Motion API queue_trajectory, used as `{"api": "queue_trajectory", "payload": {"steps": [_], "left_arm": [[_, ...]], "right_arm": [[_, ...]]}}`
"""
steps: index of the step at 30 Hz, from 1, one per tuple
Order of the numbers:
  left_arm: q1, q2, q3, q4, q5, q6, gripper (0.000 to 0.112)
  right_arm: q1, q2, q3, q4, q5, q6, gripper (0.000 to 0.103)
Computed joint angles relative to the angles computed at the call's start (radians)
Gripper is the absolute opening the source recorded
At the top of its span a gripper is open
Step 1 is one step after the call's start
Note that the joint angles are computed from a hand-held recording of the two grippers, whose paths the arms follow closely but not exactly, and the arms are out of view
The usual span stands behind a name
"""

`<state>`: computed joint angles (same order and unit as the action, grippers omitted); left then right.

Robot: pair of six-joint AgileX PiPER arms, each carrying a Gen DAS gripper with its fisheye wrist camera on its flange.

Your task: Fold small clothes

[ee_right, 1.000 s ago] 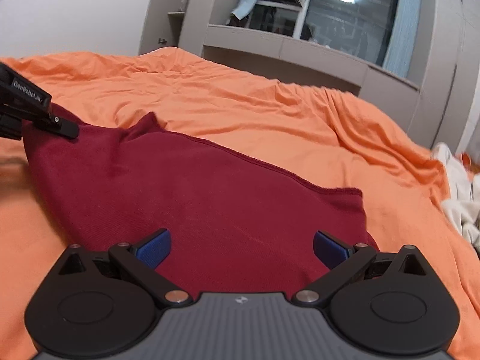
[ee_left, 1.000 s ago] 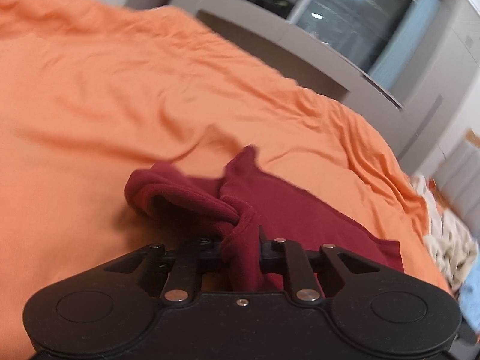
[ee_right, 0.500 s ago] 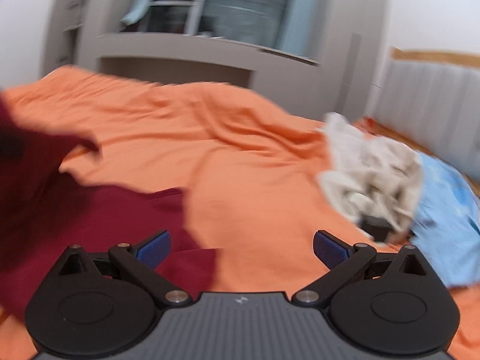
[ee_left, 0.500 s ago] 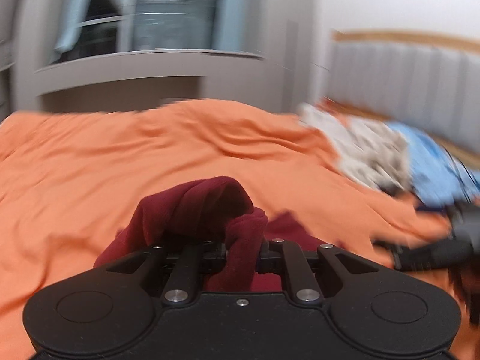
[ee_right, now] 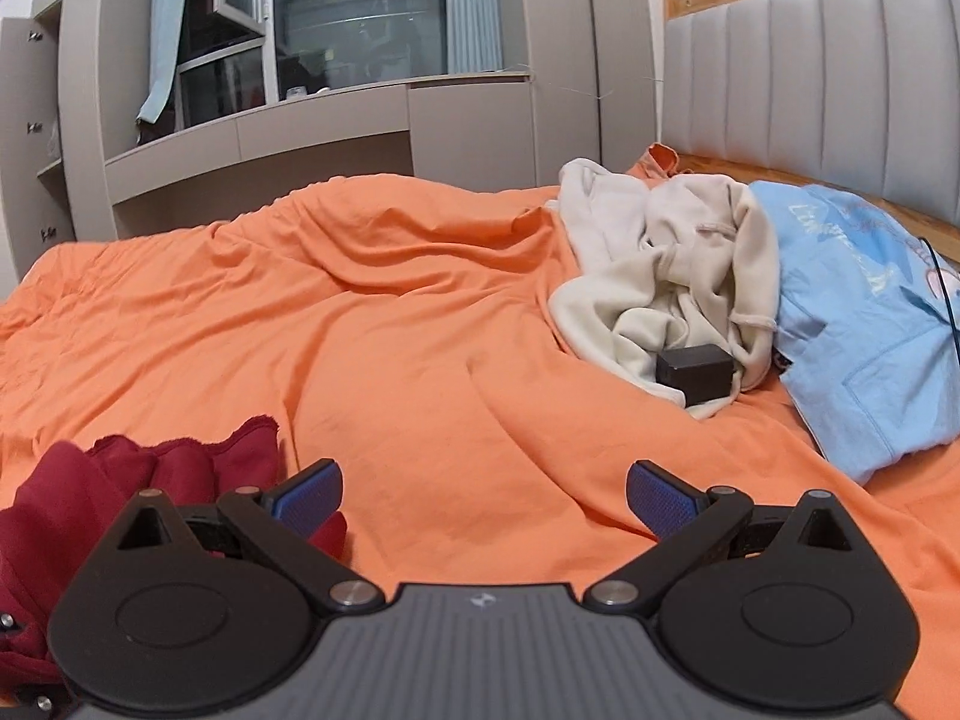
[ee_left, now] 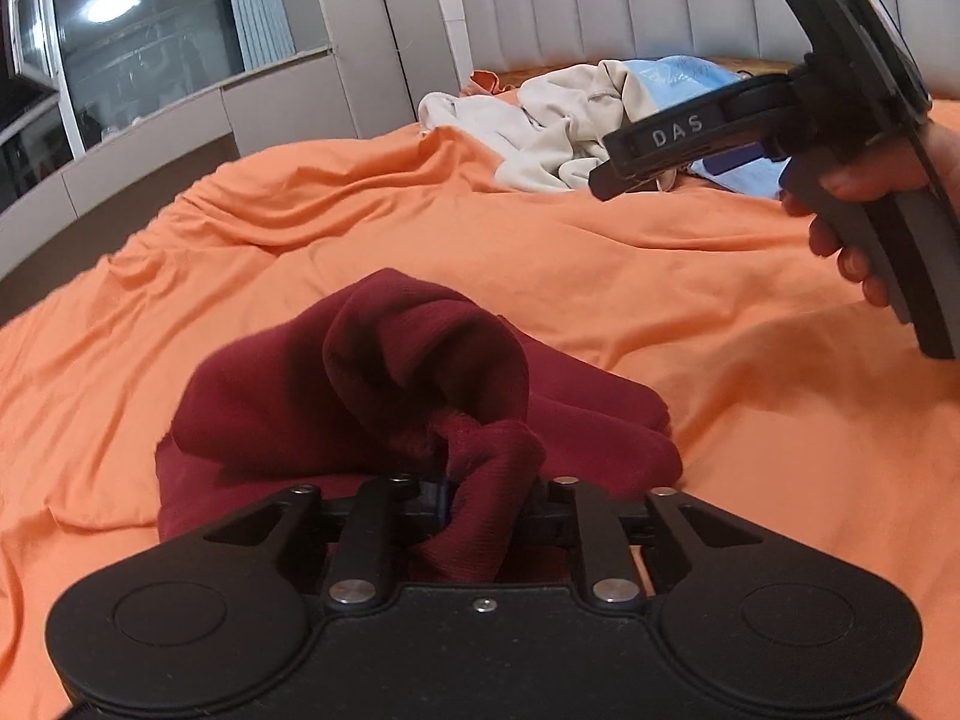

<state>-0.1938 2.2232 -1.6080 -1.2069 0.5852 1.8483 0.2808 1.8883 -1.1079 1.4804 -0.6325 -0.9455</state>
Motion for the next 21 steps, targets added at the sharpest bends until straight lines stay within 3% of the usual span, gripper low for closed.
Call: {"api": "queue_trajectory", "payload": {"steps": [4, 10, 13, 18, 21], "left_arm": [[0.015, 0.013, -0.049, 0.068, 0.063, -0.106, 0.042], [0.052, -0.022, -0.032, 0.084, 0.141, -0.130, 0.075], [0.076, -0.049, 0.018, 0.047, 0.156, -0.050, 0.082], [0.107, -0.074, 0.122, -0.112, 0.114, 0.145, 0.087], [0.113, -0.084, 0.133, -0.129, 0.087, 0.152, 0.089]], "right_arm": [[0.008, 0.015, -0.024, 0.025, 0.007, -0.025, 0.103], [0.010, 0.037, -0.041, -0.014, 0.044, 0.001, 0.103], [0.026, 0.032, -0.009, -0.166, 0.007, 0.188, 0.103], [0.015, 0.017, 0.053, -0.501, 0.025, 0.534, 0.103], [0.007, 0.027, 0.051, -0.682, 0.064, 0.663, 0.103]]}}
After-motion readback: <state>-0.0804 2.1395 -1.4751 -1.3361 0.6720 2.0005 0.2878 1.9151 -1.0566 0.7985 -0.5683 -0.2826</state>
